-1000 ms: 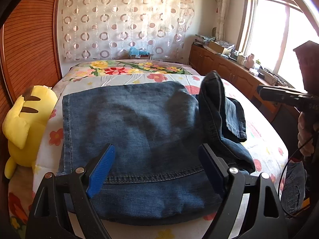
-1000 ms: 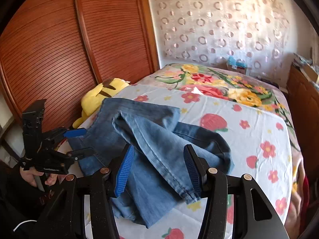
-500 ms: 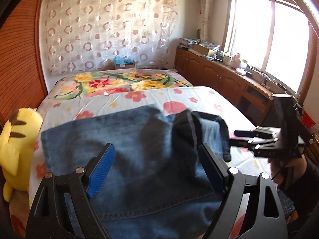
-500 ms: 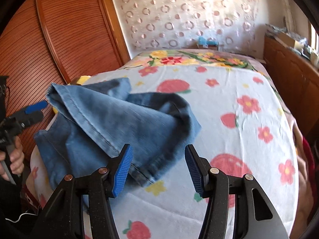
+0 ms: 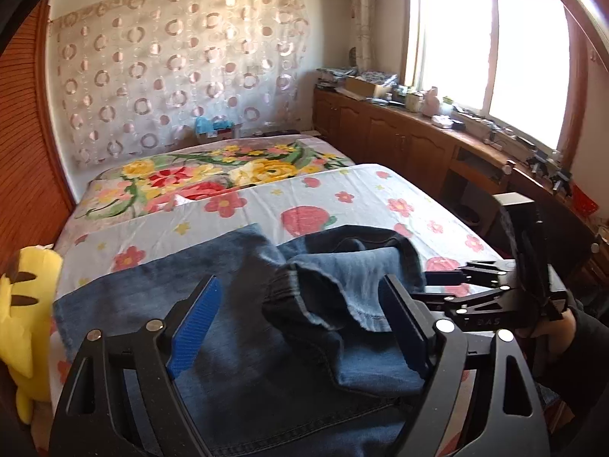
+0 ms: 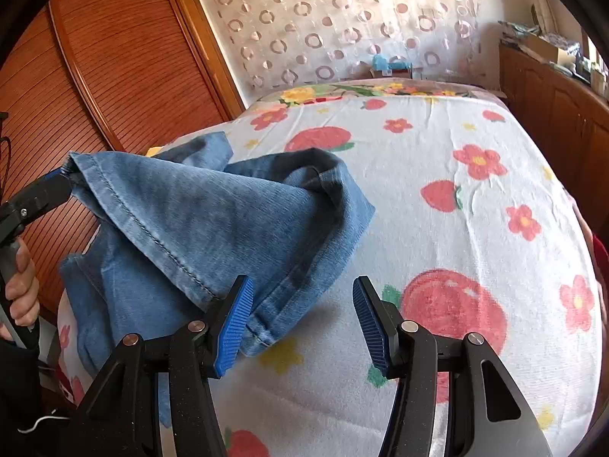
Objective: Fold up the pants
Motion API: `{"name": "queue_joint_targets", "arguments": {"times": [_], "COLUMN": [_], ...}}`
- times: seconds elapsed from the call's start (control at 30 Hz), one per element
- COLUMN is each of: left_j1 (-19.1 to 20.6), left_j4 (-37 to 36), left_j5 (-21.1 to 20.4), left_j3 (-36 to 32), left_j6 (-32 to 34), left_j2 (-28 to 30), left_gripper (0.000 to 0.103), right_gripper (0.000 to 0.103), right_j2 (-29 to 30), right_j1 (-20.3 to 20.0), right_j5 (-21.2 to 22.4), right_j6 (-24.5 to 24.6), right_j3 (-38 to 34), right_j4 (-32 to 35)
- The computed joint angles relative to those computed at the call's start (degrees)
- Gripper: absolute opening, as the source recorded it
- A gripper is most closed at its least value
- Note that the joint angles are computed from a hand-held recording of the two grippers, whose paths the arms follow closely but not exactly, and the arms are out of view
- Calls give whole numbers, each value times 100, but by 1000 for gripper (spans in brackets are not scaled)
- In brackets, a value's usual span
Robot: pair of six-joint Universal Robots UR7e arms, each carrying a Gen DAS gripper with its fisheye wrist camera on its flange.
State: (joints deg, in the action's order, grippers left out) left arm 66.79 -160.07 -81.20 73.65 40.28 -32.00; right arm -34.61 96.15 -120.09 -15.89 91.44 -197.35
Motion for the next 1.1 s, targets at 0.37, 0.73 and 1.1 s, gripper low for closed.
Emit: {"name": "queue_joint_targets", "arguments": {"times": [0.37, 0.73, 1.1], "left_j1": [-8, -27, 145], "left_j4": [54, -127, -579], "left_j5": [11, -565, -729], "left_j3": [-4, 546, 1051], "left_j6": [164, 46, -162], "left_j2": [49, -536, -1189], "left_gripper": [21, 11, 11], "right_gripper": [54, 4, 4], "right_j2": [26, -207, 119], "right_j1": [-70, 82, 649], "right_j5": [163, 779, 1070], "right_j6": [-27, -525, -1525], "right_j3": [-79, 81, -1220], "right_j4": [166, -438, 138]}}
